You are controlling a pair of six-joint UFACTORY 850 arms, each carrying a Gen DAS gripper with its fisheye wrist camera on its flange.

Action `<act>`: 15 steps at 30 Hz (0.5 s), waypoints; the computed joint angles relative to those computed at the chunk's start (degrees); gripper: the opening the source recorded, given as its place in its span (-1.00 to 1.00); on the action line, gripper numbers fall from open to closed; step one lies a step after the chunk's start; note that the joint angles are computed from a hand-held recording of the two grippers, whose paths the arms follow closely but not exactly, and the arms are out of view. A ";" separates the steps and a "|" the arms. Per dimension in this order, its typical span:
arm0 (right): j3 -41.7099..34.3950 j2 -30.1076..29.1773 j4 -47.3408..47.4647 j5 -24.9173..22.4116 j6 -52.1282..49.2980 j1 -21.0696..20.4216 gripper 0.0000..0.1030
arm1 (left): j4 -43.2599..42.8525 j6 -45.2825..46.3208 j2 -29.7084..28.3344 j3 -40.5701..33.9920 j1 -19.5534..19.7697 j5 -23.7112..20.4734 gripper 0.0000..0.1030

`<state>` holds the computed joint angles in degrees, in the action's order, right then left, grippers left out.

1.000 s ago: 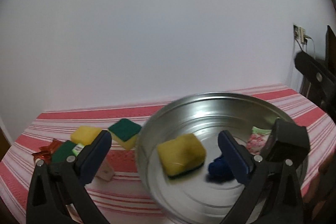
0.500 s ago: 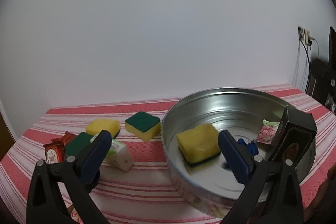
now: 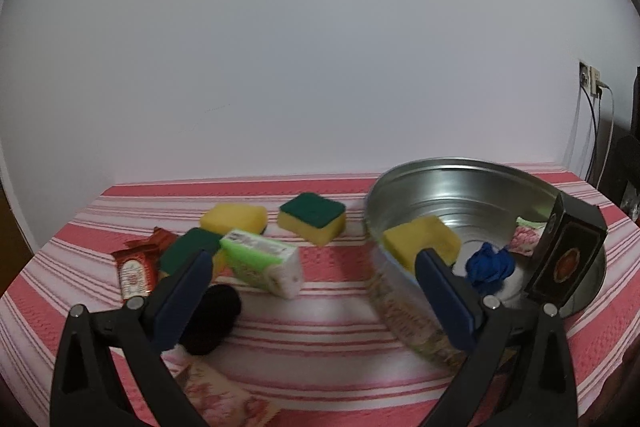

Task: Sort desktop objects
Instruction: 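Withdraw both grippers from the tin toward the remaining objects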

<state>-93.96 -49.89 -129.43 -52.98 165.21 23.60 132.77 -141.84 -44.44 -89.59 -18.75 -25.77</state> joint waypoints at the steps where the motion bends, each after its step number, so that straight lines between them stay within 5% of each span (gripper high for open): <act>1: -0.05 0.02 -0.08 0.44 0.48 0.04 0.98 | 0.07 -0.18 0.25 0.39 0.21 -0.02 0.99; 15: -4.64 -2.69 -2.53 5.41 2.22 2.87 0.98 | 0.13 -2.76 3.01 4.36 5.19 3.26 0.99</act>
<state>-98.60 -52.58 -131.96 -47.57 167.43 26.47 132.90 -144.60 -41.43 -85.24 -13.55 -22.51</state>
